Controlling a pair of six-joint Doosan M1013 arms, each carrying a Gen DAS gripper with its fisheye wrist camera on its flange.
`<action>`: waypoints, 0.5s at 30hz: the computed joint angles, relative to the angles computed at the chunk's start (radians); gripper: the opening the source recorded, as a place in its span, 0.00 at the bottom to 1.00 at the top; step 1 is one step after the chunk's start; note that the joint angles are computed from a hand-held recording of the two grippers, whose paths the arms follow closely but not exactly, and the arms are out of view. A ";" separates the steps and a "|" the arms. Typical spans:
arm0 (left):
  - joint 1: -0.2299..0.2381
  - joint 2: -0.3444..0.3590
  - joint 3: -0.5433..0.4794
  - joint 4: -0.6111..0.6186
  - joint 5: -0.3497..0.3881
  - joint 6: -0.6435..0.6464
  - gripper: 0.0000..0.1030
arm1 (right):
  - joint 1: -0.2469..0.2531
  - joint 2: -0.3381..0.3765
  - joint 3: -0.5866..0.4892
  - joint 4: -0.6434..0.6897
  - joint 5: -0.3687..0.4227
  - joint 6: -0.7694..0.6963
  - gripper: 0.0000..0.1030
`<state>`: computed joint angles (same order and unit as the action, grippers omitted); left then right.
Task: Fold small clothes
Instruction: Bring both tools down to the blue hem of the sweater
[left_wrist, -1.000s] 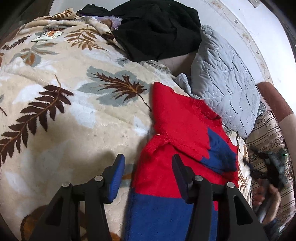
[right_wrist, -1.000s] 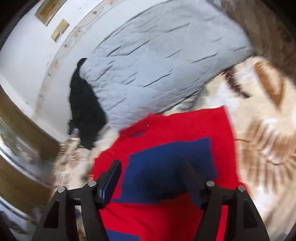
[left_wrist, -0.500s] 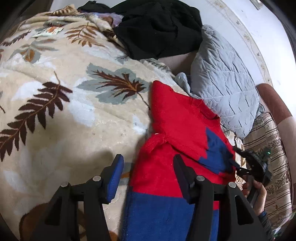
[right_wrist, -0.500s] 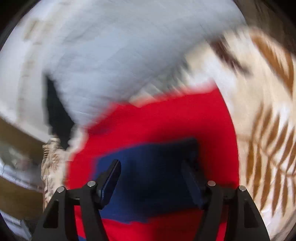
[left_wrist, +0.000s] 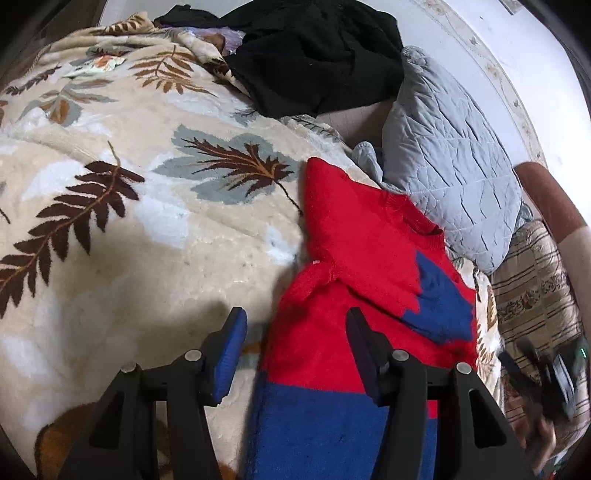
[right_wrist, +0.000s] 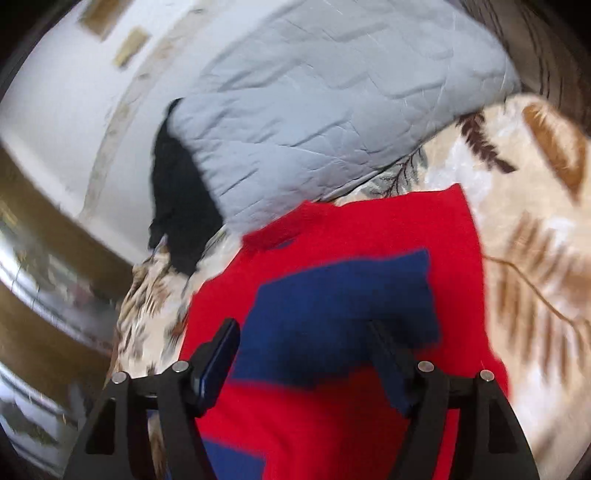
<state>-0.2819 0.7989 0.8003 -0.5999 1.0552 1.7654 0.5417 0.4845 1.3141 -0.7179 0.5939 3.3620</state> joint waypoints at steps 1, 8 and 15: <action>0.000 -0.008 0.012 0.002 -0.002 0.008 0.55 | 0.021 -0.016 0.016 -0.005 0.020 -0.001 0.72; 0.031 -0.137 0.193 -0.055 0.074 0.136 0.55 | 0.174 -0.137 0.205 0.015 0.065 0.167 0.72; 0.071 -0.282 0.414 -0.087 0.099 0.249 0.57 | 0.243 -0.170 0.312 -0.071 -0.006 0.408 0.72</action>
